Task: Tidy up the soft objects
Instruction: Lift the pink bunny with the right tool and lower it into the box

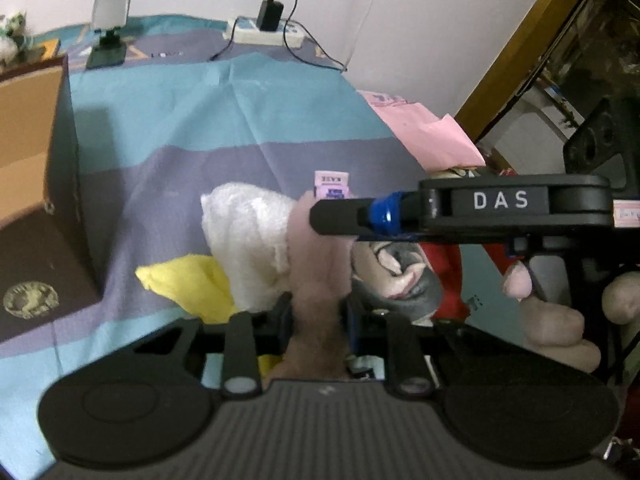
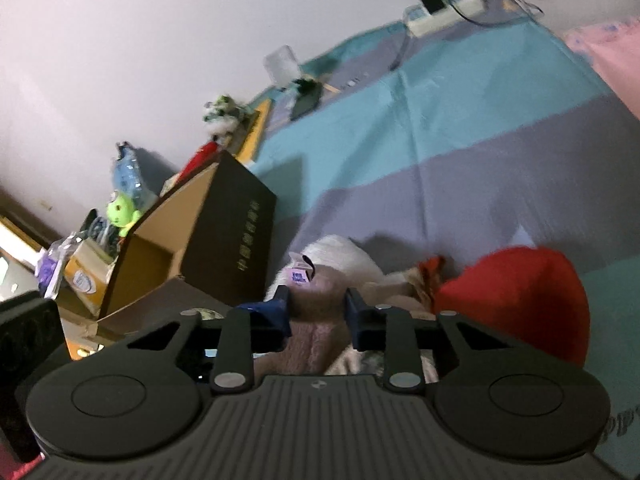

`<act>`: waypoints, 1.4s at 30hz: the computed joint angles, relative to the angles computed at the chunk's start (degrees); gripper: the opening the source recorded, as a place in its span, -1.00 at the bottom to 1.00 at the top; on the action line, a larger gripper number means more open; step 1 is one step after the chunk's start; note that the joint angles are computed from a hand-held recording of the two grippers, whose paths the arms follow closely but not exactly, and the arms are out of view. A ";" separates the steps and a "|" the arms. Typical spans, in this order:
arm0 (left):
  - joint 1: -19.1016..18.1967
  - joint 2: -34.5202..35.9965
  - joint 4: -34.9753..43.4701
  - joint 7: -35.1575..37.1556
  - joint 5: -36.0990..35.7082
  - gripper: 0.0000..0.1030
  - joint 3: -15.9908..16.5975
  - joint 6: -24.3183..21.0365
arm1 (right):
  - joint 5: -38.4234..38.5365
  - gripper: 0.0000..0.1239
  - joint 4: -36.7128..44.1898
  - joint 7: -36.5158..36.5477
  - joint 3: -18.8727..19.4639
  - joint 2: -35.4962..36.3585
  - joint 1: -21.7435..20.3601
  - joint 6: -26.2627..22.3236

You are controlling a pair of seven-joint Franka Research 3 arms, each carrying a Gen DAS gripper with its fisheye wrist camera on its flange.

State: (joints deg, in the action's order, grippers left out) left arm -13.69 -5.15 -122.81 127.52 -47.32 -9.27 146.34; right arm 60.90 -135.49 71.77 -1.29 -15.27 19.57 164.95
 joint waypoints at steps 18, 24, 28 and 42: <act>1.73 -8.41 1.63 19.74 -13.56 -0.65 8.60 -1.92 | 35.06 -0.88 15.22 -33.98 1.91 3.71 2.46 1.04; 6.50 -7.60 4.04 24.33 -15.37 -0.65 11.52 0.53 | 34.99 -0.88 31.89 -38.53 6.45 16.43 2.10 0.72; 10.28 -4.84 5.83 24.18 -14.73 -0.65 12.27 2.77 | 27.41 -0.87 43.90 -32.65 9.18 26.78 2.09 -0.47; 22.53 11.69 14.89 7.40 3.64 -0.65 7.18 6.37 | -17.29 -0.88 82.86 16.74 4.27 60.53 9.63 -12.75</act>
